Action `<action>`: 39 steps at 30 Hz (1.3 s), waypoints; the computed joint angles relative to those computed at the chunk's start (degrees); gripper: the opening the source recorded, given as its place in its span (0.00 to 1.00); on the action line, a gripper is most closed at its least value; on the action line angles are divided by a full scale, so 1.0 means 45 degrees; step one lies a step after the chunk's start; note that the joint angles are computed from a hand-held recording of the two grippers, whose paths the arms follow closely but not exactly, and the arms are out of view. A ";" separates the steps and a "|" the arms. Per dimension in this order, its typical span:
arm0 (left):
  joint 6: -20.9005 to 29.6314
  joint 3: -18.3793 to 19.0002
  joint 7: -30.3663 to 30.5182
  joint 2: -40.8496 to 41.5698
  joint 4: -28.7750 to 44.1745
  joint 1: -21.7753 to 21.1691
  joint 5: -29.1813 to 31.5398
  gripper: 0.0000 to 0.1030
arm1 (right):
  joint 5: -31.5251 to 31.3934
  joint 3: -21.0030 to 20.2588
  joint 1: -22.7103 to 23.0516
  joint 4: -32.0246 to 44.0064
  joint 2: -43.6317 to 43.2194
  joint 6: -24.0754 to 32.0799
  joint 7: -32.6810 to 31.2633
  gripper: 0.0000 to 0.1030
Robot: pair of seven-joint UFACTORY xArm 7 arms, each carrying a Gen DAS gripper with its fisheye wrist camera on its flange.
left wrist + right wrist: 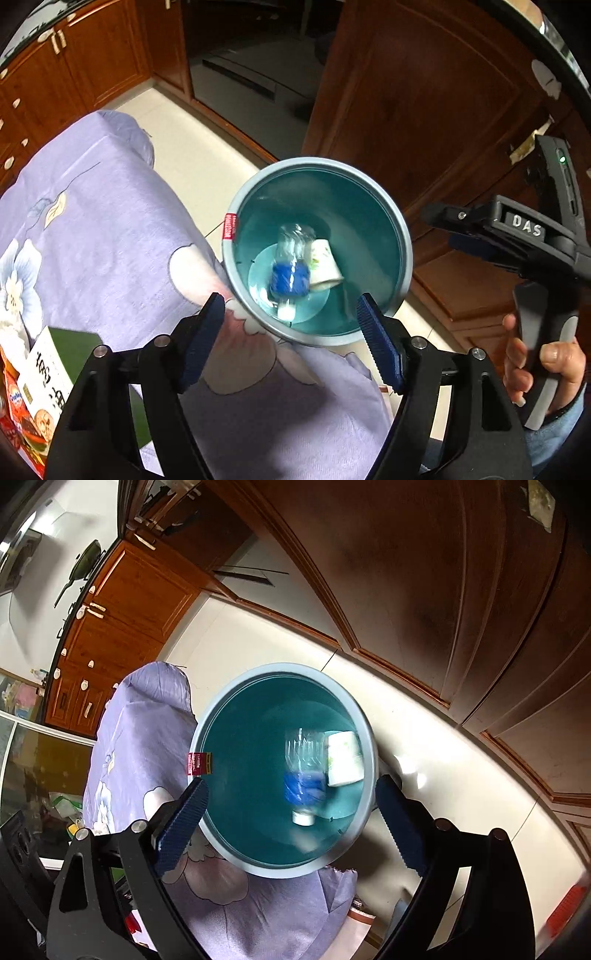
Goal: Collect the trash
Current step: 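Carry the cup and bottle over the teal bin and open both grippers, then return both grippers to the table above the remaining trash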
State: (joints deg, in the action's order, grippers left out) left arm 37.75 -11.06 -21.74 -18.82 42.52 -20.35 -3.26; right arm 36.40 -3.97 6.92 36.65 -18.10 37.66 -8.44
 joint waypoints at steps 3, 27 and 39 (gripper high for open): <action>0.0106 -0.0015 -0.0200 -0.0658 -0.0323 0.0002 -0.0008 0.73 | -0.0078 0.0147 0.0081 -0.0056 -0.0060 0.0006 0.0141 0.85; 0.4238 0.0721 -0.0751 -1.1307 -0.4598 0.1252 0.0424 0.94 | -0.2202 0.2039 0.2837 -0.1720 -0.4360 0.0196 0.4026 0.88; 0.9030 0.3725 0.1376 -1.8206 -0.6245 0.4962 0.1802 0.96 | -0.4286 0.4269 0.4628 -0.0606 -0.3397 0.0394 0.7180 0.88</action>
State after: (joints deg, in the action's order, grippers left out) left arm 78.39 5.70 -15.55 -100.74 14.42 1.98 4.85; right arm 17.12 15.23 27.74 33.92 -33.39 39.43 23.87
